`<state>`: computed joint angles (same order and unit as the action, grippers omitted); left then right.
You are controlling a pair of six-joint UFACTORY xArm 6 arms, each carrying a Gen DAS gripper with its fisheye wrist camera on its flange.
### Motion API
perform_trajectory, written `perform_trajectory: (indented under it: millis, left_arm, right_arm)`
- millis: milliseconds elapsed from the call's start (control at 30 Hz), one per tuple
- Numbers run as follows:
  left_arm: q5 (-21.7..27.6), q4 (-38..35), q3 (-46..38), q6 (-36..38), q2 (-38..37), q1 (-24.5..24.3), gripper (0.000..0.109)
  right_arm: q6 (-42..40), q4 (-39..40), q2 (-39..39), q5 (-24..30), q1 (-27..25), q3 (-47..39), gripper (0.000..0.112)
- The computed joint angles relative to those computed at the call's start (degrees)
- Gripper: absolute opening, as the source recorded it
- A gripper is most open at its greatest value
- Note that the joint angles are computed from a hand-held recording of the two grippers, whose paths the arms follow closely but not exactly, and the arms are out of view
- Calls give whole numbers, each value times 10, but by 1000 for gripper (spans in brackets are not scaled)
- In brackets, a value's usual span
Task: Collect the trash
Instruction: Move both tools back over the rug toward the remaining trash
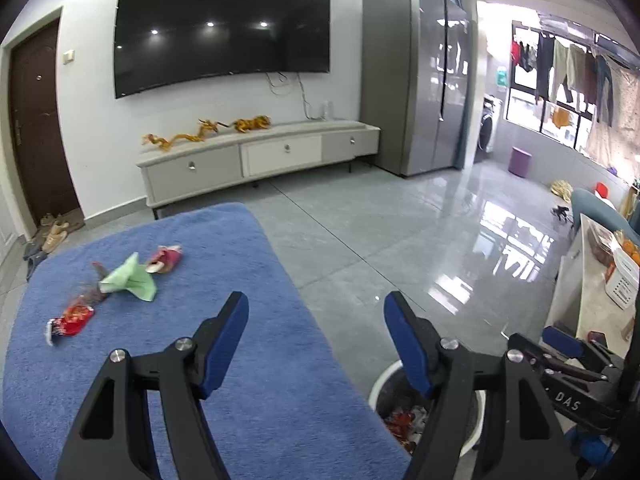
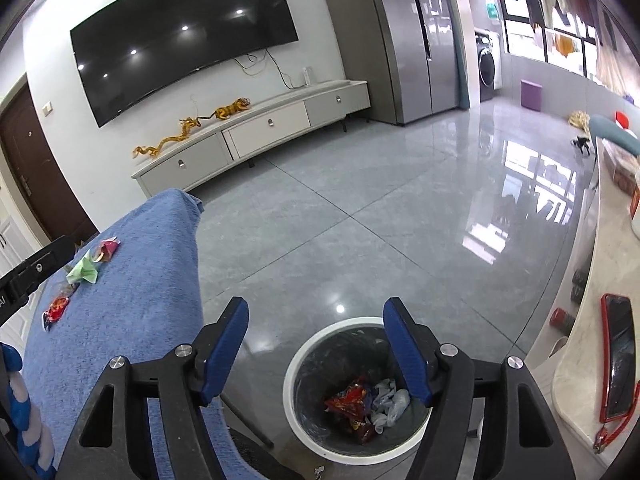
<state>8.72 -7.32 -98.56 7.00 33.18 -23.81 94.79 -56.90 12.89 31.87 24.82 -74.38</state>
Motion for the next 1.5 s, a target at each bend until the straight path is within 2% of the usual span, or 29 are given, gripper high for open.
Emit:
perform_trajectory:
  millis: [467, 733, 1100, 1500]
  left_arm:
    - [-62, -125, 85, 93, -59, 26, 69]
    - [-84, -276, 108, 228, -84, 29, 69]
    - [-107, -435, 136, 364, -117, 39, 69]
    - [-108, -617, 143, 526, -137, 52, 69]
  right_arm:
    - [-19, -2, 13, 59, 38, -49, 69]
    - [-18, -11, 12, 89, 56, -64, 69]
    - [-52, -3, 31, 114, 75, -103, 69]
    - [-91, 0, 52, 139, 99, -149, 70]
